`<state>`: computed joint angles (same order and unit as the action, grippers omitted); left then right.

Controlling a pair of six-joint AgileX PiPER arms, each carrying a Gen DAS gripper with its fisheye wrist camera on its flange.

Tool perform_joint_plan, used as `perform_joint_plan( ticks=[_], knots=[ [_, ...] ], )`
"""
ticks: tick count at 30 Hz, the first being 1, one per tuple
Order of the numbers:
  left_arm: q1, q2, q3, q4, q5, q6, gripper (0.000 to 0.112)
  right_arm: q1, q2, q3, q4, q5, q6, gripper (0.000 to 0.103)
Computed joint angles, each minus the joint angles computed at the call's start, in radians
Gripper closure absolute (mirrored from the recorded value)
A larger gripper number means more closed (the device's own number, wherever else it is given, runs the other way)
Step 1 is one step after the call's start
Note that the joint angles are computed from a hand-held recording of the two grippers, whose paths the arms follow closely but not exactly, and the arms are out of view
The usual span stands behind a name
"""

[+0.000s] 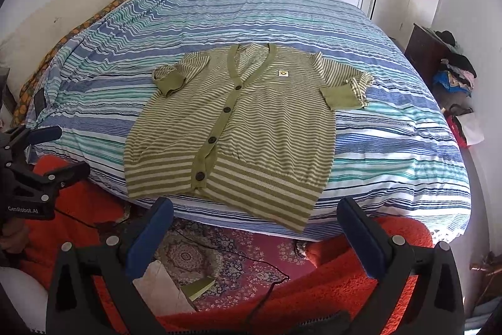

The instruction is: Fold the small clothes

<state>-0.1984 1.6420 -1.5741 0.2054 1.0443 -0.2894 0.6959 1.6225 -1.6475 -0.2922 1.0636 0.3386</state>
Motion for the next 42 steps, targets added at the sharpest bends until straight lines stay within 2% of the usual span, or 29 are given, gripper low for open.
perform_joint_plan(
  ticks=[16,23,36,39,42],
  knots=[
    [0.016,0.035,-0.029,-0.026,0.028,0.022,0.010,-0.021,0.036,-0.030,0.037,0.014,-0.026,0.000],
    [0.050,0.058,-0.042,-0.097,0.033,0.057,0.010,-0.025,0.053,-0.041,0.043,0.012,-0.031,0.000],
    [0.020,0.110,-0.099,-0.088,0.056,0.083,0.010,-0.058,0.055,-0.032,0.057,0.000,-0.021,0.000],
    [0.033,0.128,-0.114,-0.073,0.051,0.082,0.010,-0.059,0.063,-0.035,0.063,-0.002,-0.026,0.000],
    [0.099,0.179,-0.156,-0.064,-0.019,0.111,0.010,-0.064,0.074,-0.039,0.073,-0.004,-0.031,0.000]
  ],
)
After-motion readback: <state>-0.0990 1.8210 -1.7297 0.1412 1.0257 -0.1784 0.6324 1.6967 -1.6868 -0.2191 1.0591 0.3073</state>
